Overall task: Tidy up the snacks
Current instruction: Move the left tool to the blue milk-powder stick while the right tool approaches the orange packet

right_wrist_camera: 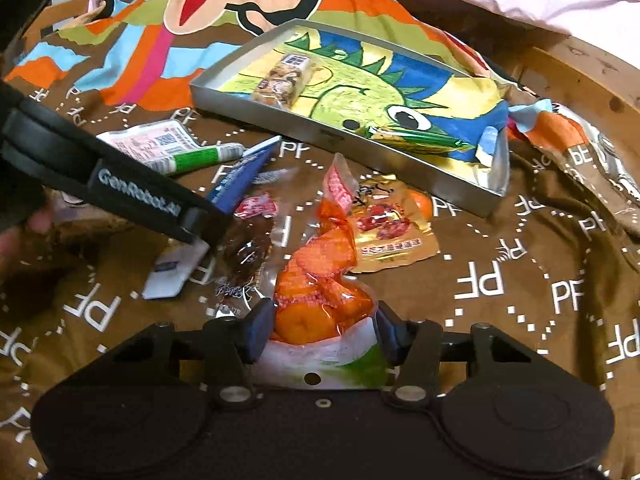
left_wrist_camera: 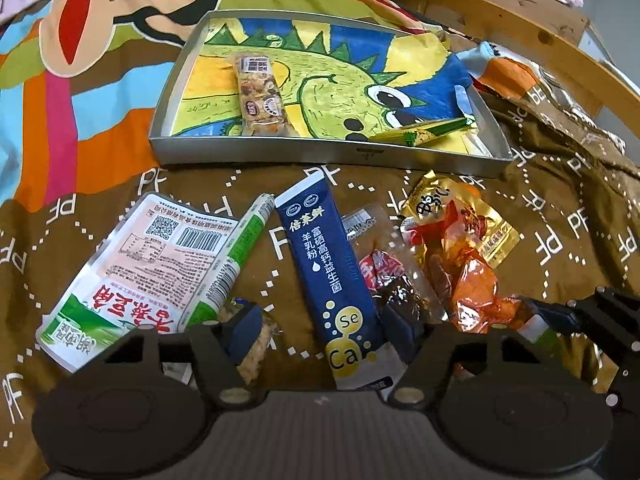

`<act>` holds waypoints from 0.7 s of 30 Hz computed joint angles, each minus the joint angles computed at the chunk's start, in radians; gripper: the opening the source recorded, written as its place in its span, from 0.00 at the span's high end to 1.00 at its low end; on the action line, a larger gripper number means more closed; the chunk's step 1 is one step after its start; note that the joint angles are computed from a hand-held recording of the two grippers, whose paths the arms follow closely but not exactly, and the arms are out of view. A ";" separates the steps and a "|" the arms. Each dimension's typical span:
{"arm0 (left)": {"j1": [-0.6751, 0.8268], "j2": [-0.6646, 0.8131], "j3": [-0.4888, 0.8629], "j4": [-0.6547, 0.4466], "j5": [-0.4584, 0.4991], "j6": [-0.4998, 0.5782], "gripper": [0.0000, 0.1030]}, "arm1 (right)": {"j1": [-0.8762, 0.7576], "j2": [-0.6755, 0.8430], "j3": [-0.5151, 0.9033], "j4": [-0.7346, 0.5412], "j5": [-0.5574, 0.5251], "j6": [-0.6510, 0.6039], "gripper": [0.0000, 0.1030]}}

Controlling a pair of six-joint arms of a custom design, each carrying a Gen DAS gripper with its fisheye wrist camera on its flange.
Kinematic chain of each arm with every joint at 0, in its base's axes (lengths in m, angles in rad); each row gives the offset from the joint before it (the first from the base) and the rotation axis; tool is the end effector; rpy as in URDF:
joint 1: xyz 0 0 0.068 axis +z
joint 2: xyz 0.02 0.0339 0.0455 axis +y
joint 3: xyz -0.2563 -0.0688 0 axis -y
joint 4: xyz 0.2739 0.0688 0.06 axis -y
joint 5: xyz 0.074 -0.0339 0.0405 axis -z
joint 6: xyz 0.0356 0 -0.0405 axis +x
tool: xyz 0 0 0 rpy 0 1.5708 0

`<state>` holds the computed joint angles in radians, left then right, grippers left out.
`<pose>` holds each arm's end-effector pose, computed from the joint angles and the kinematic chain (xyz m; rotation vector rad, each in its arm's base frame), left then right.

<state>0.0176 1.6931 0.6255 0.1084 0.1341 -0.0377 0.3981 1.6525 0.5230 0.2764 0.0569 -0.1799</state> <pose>0.2987 0.0005 0.0674 -0.0163 2.5265 -0.1776 0.2628 0.1083 0.0644 -0.6655 2.3291 0.0304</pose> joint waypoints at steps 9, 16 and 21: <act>0.020 0.163 0.133 0.013 0.020 -0.079 0.32 | -0.018 0.090 0.030 0.108 -0.060 -0.044 0.20; 0.036 0.157 0.123 0.022 0.049 -0.092 0.61 | -0.045 0.058 0.054 0.031 -0.142 0.060 0.53; 0.045 0.136 0.107 0.007 0.084 -0.091 0.63 | -0.049 0.029 0.056 -0.021 -0.113 0.107 0.53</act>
